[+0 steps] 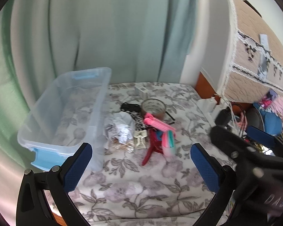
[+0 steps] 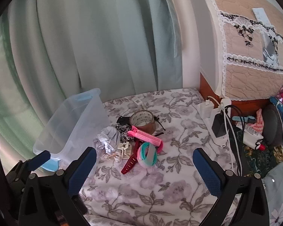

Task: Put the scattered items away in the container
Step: 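Move both tools toward the pile of items beside the clear box, then grasp the crumpled white paper with the left tool while the right tool grasps the hair-tie cup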

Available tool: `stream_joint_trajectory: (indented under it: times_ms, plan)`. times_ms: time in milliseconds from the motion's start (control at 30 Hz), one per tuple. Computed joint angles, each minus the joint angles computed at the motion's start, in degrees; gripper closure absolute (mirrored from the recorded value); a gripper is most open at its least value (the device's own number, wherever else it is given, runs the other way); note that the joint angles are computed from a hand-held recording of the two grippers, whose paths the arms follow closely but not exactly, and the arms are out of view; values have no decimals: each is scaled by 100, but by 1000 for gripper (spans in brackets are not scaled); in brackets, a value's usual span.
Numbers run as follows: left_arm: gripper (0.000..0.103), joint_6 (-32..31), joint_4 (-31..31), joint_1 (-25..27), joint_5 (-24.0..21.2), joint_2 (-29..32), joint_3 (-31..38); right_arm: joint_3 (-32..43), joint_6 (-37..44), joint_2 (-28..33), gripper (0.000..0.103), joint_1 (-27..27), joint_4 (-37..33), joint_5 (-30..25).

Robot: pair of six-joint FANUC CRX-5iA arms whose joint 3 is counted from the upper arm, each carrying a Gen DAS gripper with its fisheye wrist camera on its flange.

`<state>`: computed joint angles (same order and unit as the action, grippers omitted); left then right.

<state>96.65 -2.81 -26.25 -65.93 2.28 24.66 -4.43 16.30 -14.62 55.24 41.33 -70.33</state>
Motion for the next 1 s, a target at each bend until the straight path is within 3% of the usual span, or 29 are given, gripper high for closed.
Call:
stream_joint_trajectory:
  times_ms: [267, 367, 533, 767, 1000]
  plan:
    - [0, 276, 233, 132, 188, 96, -171, -221, -1, -130, 0, -197, -76, 239]
    - [0, 185, 421, 196, 332, 130, -300, -298, -32, -169, 0, -391, -214, 288]
    - [0, -80, 927, 277, 195, 409, -324, -471, 77, -300, 0, -819, -781, 646]
    - [0, -64, 743, 101, -51, 831, -75, -570, 449, -219, 0, -1239, -1280, 927]
    - [0, 210, 96, -55, -342, 1226, 400, -452, 1133, 44, 0, -1629, -1902, 1190]
